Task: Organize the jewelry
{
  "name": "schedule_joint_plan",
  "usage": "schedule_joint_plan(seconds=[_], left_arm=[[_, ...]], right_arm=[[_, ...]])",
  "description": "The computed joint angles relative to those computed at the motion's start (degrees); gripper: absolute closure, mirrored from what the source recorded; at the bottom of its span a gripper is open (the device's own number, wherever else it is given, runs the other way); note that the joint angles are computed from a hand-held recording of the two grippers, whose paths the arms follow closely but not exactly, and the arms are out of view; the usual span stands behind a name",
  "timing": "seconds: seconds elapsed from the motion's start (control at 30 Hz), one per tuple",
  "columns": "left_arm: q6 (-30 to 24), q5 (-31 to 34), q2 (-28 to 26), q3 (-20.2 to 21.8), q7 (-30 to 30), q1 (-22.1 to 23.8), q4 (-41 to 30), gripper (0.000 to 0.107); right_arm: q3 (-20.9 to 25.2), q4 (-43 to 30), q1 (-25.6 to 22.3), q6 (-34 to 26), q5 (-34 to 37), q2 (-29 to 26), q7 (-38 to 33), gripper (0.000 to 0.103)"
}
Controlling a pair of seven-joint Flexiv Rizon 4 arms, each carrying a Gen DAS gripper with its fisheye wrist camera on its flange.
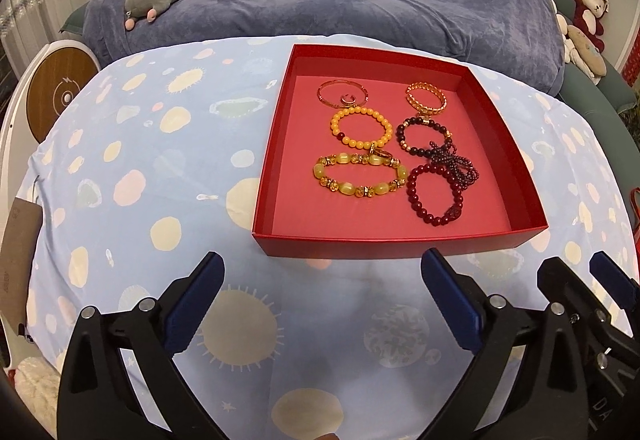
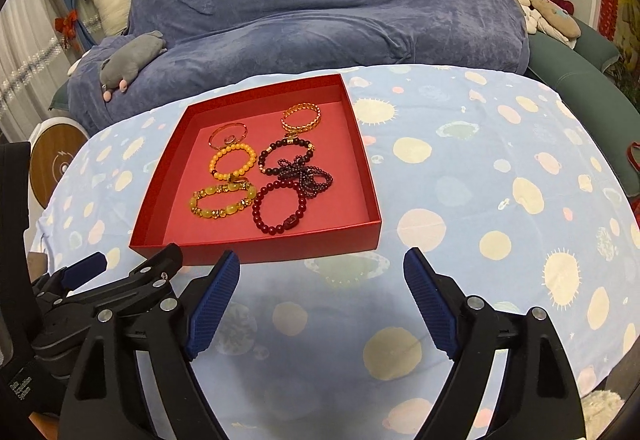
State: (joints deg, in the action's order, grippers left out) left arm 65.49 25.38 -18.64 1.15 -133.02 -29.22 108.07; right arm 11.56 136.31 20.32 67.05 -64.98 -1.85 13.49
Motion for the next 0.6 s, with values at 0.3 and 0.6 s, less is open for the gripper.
schedule_joint_plan(seconds=[0.3,0.6], left_arm=[[-0.62,-0.02,0.27,0.06,-1.04,0.04,1.12,0.012],[-1.68,1.33,0.40,0.14,-2.05,0.20,0.67,0.012]], right_arm=[[0.34,0.11,0.76,-0.86,0.80,-0.41,-0.64,0.021],[0.18,-0.12,1.18,-0.70,1.58,-1.06,-1.62,0.021]])
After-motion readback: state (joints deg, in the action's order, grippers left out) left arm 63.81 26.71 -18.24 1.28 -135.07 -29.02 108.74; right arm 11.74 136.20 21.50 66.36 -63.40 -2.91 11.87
